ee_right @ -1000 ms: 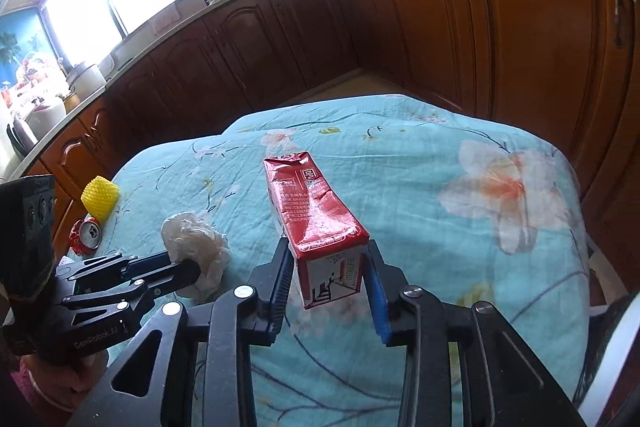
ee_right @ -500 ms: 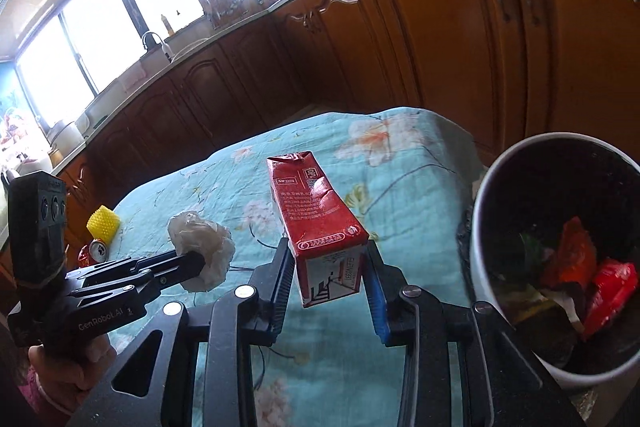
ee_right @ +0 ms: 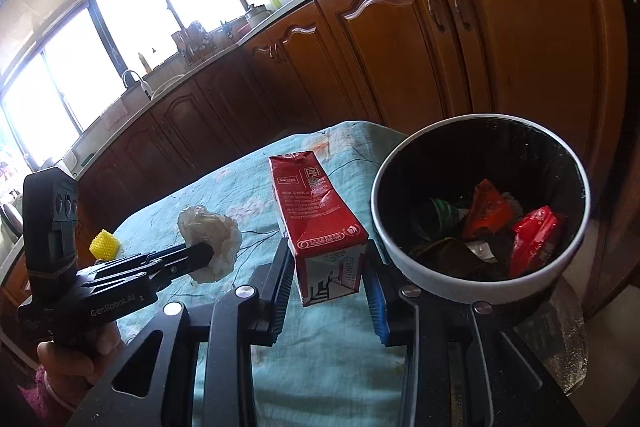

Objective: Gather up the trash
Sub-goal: 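Carry the tissue and milk carton with both grippers over the bin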

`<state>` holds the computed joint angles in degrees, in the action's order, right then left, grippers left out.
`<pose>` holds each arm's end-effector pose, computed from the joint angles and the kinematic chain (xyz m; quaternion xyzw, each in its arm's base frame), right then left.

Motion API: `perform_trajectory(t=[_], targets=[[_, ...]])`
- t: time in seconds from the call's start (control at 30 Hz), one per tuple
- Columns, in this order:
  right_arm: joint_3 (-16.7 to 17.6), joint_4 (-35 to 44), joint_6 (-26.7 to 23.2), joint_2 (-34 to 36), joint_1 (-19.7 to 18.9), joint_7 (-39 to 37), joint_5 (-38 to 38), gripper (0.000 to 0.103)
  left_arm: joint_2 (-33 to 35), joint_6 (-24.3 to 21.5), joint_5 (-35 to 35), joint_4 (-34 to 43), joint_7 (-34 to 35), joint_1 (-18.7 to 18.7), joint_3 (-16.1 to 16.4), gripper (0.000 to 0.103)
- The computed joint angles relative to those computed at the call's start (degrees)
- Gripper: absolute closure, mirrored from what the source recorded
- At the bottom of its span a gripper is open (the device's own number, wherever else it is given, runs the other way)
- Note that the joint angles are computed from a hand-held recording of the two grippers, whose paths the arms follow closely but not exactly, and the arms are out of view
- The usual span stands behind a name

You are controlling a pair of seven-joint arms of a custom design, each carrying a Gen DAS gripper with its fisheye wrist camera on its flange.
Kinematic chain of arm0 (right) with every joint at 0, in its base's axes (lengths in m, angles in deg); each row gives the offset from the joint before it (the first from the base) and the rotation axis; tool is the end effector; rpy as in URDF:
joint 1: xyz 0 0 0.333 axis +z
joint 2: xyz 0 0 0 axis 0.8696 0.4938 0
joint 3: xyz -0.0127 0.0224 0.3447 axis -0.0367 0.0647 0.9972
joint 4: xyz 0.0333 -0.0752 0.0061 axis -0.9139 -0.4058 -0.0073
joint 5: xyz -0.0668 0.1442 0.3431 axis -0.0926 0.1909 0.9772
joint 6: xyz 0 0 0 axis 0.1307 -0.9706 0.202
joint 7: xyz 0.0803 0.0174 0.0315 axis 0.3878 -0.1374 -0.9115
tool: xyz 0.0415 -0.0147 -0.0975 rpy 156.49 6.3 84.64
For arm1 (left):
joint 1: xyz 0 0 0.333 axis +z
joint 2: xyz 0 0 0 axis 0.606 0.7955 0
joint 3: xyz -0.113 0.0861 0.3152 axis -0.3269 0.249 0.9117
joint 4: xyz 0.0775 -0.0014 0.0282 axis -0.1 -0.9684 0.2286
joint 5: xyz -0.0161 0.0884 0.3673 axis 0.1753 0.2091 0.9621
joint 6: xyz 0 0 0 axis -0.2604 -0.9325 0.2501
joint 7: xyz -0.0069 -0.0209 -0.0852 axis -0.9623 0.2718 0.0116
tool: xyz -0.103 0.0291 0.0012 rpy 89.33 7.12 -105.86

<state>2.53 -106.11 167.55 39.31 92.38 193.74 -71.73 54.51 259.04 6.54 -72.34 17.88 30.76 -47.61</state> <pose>0.6373 0.3561 0.3806 -0.6357 0.6347 -0.1307 0.4195 0.6785 -0.2151 0.3945 -0.6008 0.7057 -0.3444 0.1498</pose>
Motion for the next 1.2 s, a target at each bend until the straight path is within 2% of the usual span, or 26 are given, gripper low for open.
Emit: perform_trajectory(t=[0.17, 0.43, 0.97, 1.2], targets=[[-3.89, -4.53, 2.01, -2.46, 2.50, 1.41, 1.46, 0.069, 0.16, -0.59, 0.45, 0.94, 0.48, -0.73, -0.61, 0.079], [-7.60, -9.67, 3.66, -5.18, 4.31, 1.58, 3.80, 0.069, 2.01, -2.04, 0.80, 4.12, 1.17, -2.08, -0.73, 0.079], [-10.73, -12.89, 4.25, -6.94, 5.56, 0.03, 7.35, 0.069, 7.12, -6.08, 1.46, 12.97, 1.78, -5.04, -0.33, 0.079], [-12.09, -12.78, 3.56, -6.95, 5.76, 0.14, 7.62, 0.069, 10.64, -9.42, 1.49, 19.31, 2.45, -6.32, -0.29, 0.079]])
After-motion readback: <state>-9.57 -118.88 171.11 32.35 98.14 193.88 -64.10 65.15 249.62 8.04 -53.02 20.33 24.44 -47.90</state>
